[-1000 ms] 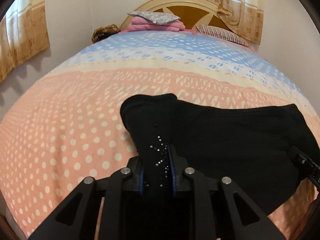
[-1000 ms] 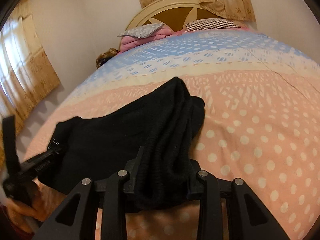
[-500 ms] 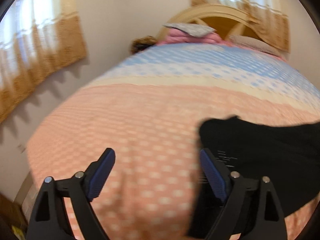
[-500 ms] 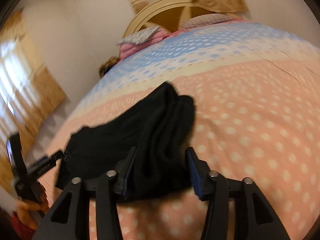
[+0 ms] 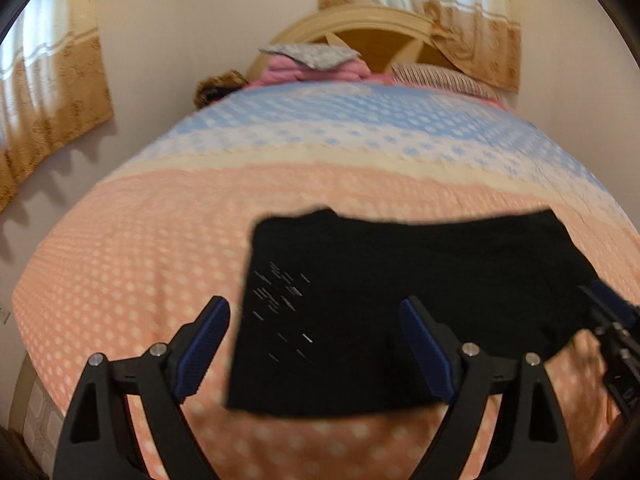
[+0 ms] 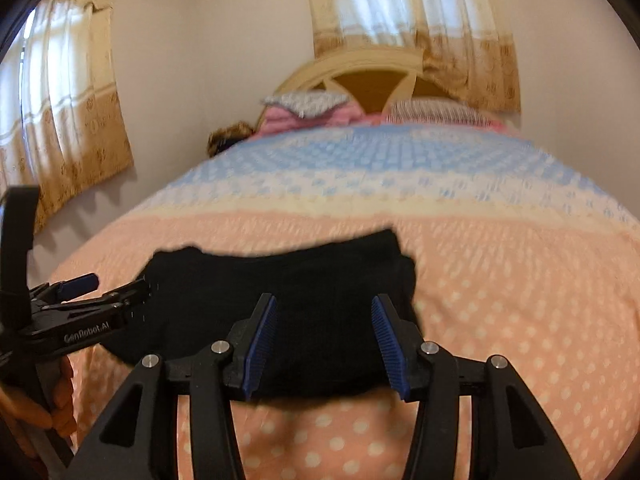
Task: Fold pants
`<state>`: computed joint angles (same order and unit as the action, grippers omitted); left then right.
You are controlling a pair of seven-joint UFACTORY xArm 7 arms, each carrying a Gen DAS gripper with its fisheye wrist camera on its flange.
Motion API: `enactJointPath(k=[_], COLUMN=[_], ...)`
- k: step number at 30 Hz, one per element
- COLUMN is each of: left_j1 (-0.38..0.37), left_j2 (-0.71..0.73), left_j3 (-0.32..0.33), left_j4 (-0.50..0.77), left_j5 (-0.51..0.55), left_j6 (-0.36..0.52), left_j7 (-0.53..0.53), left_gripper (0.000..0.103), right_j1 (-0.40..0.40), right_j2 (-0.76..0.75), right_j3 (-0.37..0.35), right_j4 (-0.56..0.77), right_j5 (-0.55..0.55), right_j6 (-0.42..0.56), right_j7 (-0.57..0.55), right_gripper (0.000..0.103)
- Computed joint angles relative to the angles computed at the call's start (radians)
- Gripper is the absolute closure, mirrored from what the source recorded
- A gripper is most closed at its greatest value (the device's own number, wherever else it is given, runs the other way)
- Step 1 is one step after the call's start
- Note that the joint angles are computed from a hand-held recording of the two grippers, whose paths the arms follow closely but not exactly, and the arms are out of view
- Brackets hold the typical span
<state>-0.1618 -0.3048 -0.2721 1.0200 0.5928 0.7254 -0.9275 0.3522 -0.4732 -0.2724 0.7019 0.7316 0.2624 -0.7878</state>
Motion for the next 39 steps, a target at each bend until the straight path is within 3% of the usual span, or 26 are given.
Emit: enactJointPath(k=[3, 10, 13, 14, 15, 17, 22, 26, 30, 33, 39], left_j1=[-0.011, -0.042, -0.040, -0.036, -0.035, -0.041, -0.063, -0.100, -0.103, -0.082, -0.059], left_j2=[0.012, -0.030, -0.074, -0.080, -0.097, -0.129, -0.180, -0.251, -0.269, -0.277, -0.355], left_j3=[-0.016, -0.015, -0.042, -0.048, -0.061, -0.079, -0.109, -0.128, -0.150, -0.185, -0.195], left_j4=[0.002, -0.020, -0.037, -0.041, -0.048, -0.065, -0.087, -0.140, -0.138, -0.112, -0.131], left_j5=[0.001, -0.025, -0.003, 0.005, 0.014, 0.012, -0.022, -0.064, -0.101, -0.072, -0.079], left_j6=[0.040, 0.098, 0.121, 0.127, 0.144, 0.171, 0.227, 0.217, 0.207, 0.228, 0.181], left_j7=[-0.004, 0.005, -0.005, -0.008, -0.017, -0.029, -0.009, 0.007, 0.013, 0.011, -0.039], left_gripper=[0.014, 0.013, 0.013, 0.013, 0.013, 0.013, 0.011, 0.008, 0.006, 0.006, 0.000], right_j1=[-0.036, -0.102, -0.028, 0.001, 0.012, -0.016, -0.120, -0.170, -0.215, -0.238, -0.250], right_j2=[0.013, 0.045, -0.065, -0.097, -0.135, -0.198, -0.302, -0.387, -0.479, -0.558, -0.665], right_j3=[0.023, 0.126, 0.051, 0.023, 0.011, 0.024, 0.062, 0.094, 0.133, 0.142, 0.120], right_j4=[-0.014, -0.064, -0.098, -0.105, -0.118, -0.140, -0.168, -0.212, -0.253, -0.274, -0.297], right_j5=[-0.029, -0.204, -0.152, -0.134, -0.127, -0.140, -0.210, -0.268, -0.340, -0.377, -0.424], right_j6=[0.029, -0.089, -0.073, -0.077, -0.077, -0.049, 0.184, 0.298, 0.301, 0.294, 0.228], right_j7=[0.026, 0.092, 0.122, 0.125, 0.138, 0.209, 0.400, 0.469, 0.498, 0.531, 0.569], right_gripper=[0.051, 0.051, 0.051, 0.047, 0.035, 0.022, 0.022, 0.022, 0.022, 0.022, 0.022])
